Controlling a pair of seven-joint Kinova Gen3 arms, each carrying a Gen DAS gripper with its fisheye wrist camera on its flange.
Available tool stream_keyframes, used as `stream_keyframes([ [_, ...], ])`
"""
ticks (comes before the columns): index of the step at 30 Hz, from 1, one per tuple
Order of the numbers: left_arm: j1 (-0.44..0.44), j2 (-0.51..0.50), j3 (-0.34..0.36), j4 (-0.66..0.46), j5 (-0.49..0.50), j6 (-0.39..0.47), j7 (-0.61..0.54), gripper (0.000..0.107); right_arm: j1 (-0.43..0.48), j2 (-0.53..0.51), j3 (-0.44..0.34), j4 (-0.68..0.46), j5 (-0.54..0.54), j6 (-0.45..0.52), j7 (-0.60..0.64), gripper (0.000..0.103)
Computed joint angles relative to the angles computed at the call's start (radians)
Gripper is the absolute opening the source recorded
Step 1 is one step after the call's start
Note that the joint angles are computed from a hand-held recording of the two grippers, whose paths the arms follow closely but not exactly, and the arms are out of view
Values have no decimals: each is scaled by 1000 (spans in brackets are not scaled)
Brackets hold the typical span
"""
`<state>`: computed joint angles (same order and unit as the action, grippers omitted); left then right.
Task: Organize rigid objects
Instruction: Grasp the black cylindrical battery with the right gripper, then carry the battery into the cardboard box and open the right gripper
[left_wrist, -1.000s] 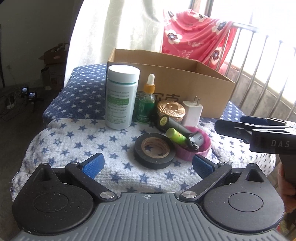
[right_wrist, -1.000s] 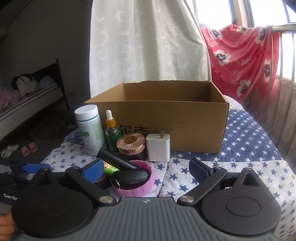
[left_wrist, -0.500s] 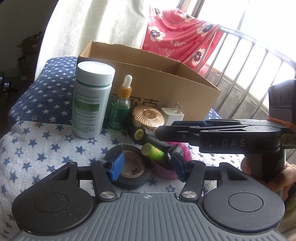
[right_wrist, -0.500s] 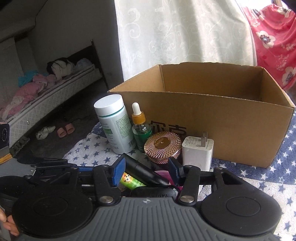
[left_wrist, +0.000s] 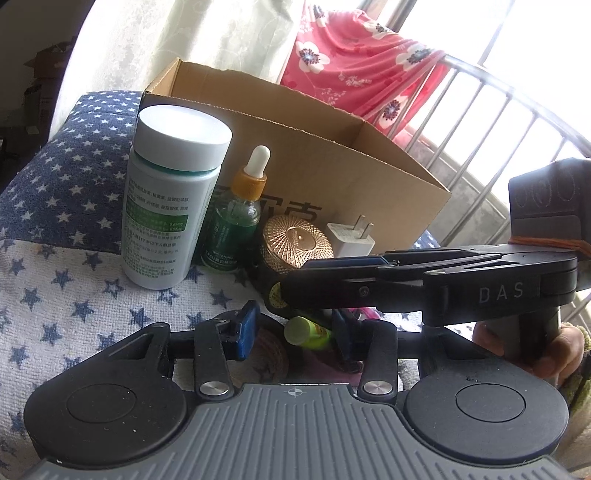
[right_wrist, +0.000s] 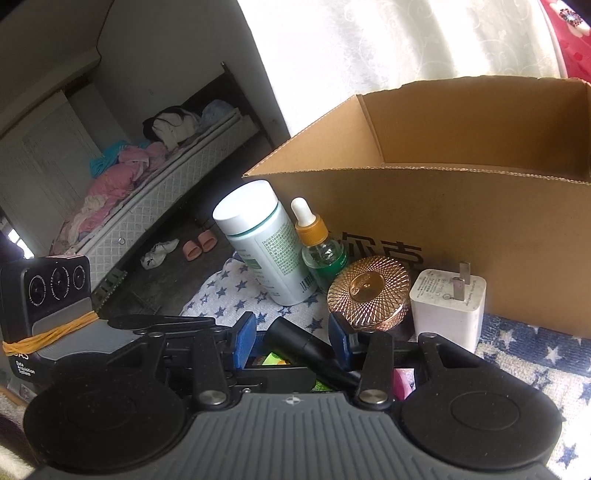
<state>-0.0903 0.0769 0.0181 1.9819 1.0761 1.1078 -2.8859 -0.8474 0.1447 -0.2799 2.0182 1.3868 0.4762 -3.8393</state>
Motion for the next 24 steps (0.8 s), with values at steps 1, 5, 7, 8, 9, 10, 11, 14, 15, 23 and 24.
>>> stream_keyframes([
  [1,0,2,0,0,3,-1,1,39,6,4,2,-5,-7,-12,22,45],
  [5,-1,4,2,9,26,-5,-26,35,9,17,14,-22,-47,-34,88,44],
  [7,0,-7,2,22,41,-17,-53,35,5,17,21,-24,-56,-34,101,42],
  [8,1,-12,1,28,49,-21,-68,33,1,16,22,-24,-61,-26,105,41],
  [9,2,-17,0,34,58,-21,-86,33,-3,15,23,-24,-60,-18,104,39],
  [10,2,-22,-2,40,65,-20,-101,31,-8,12,24,-22,-57,-11,97,38],
  [11,3,-29,-3,46,75,-21,-124,30,-11,8,23,-17,-49,-5,87,37],
  [14,20,-45,-1,58,87,-42,-153,30,-19,-4,13,-4,-22,23,53,35],
  [15,25,-48,0,59,88,-49,-157,30,-23,-8,6,-1,-22,39,50,34],
  [23,78,-87,11,96,114,-140,-238,29,-49,-23,-36,8,-29,152,38,33],
  [24,83,-91,10,100,118,-148,-247,28,-56,-22,-41,5,-34,174,42,33],
])
